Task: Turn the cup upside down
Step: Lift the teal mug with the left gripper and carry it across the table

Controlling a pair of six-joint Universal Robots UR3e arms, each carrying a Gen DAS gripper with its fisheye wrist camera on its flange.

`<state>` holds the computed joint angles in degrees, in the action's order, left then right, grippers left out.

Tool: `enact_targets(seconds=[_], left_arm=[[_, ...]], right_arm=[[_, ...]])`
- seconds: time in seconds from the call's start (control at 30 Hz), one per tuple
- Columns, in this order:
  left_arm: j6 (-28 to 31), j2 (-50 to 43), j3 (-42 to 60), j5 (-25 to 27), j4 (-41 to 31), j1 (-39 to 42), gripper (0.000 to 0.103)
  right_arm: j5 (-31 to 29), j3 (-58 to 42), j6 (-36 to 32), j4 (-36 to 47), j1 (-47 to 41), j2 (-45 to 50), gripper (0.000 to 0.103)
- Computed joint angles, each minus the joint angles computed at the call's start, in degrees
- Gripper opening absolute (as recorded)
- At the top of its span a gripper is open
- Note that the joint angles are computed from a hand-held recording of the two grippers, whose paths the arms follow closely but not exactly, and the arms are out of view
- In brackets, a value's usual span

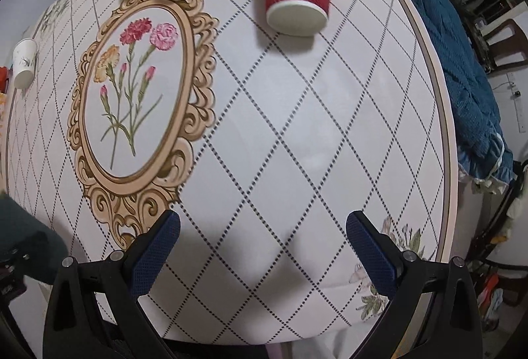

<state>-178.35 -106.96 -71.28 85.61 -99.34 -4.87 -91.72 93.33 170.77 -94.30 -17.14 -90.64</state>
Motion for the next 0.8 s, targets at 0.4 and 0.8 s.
enact_targets(seconds=[0.4,0.8], left_arm=[[-0.3,-17.7,19.1,3.0,-3.8,-3.8,0.067],[-3.7,-27.3,27.5,2.2,-6.3,-2.1,0.067]], right_arm=[[-1.9,-1.2,1.6,0.3,-0.9,2.4,0.102],[-3.4,-0.2,4.4,-2.0,1.1,3.9,0.102]])
